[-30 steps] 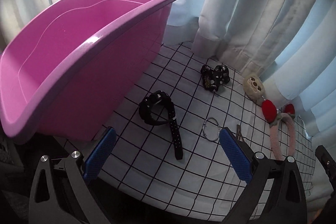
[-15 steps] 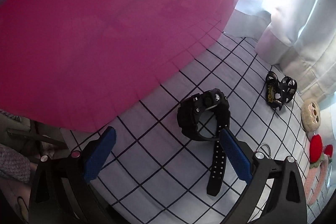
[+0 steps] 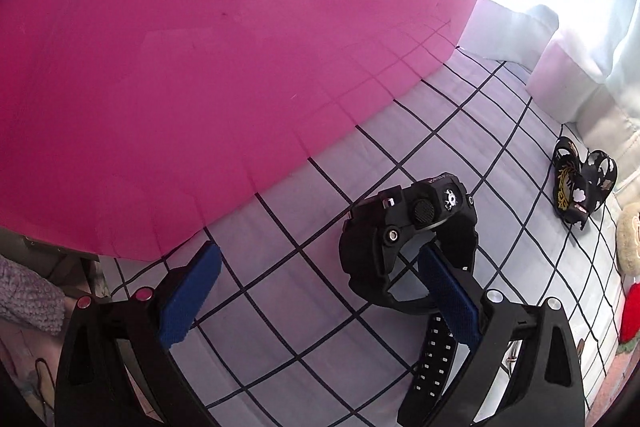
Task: Organize jewelry
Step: 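Grasp the black watch with the left gripper while the right gripper grasps the pink headband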
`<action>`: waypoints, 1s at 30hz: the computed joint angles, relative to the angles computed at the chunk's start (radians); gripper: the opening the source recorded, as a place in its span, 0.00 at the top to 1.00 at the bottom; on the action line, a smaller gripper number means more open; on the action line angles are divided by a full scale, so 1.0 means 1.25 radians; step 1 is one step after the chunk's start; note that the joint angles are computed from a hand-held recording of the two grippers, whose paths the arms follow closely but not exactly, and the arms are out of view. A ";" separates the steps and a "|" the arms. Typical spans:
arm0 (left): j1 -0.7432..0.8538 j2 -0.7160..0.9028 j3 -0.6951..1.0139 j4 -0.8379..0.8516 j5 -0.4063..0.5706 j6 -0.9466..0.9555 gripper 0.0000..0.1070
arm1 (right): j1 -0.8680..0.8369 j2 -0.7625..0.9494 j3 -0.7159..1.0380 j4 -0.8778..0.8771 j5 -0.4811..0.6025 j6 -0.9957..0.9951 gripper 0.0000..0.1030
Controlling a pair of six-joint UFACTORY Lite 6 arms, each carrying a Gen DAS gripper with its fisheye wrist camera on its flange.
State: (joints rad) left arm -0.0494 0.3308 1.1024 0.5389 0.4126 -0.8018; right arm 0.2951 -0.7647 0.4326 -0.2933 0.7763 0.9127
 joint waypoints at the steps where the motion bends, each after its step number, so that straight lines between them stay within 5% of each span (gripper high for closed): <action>1: -0.003 0.011 0.010 0.008 0.001 -0.010 0.10 | -0.023 0.020 -0.002 0.010 -0.023 -0.025 0.40; 9: -0.004 0.095 0.081 0.026 0.008 -0.036 0.09 | -0.150 0.265 0.045 0.000 -0.176 -0.113 0.40; 16: -0.017 0.127 0.109 0.087 -0.001 -0.105 0.09 | -0.164 0.420 0.091 -0.087 -0.227 -0.064 0.40; 23: -0.002 0.141 0.095 0.090 -0.056 -0.143 0.09 | -0.194 0.464 0.090 -0.170 -0.276 0.020 0.20; 30: 0.038 0.130 0.067 0.018 -0.104 -0.021 0.15 | -0.198 0.463 0.083 -0.184 -0.302 0.015 0.26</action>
State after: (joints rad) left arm -0.0014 0.4934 1.1860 0.5609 0.2831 -0.8283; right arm 0.0471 -0.1864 0.5362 -0.5238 0.3989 0.9320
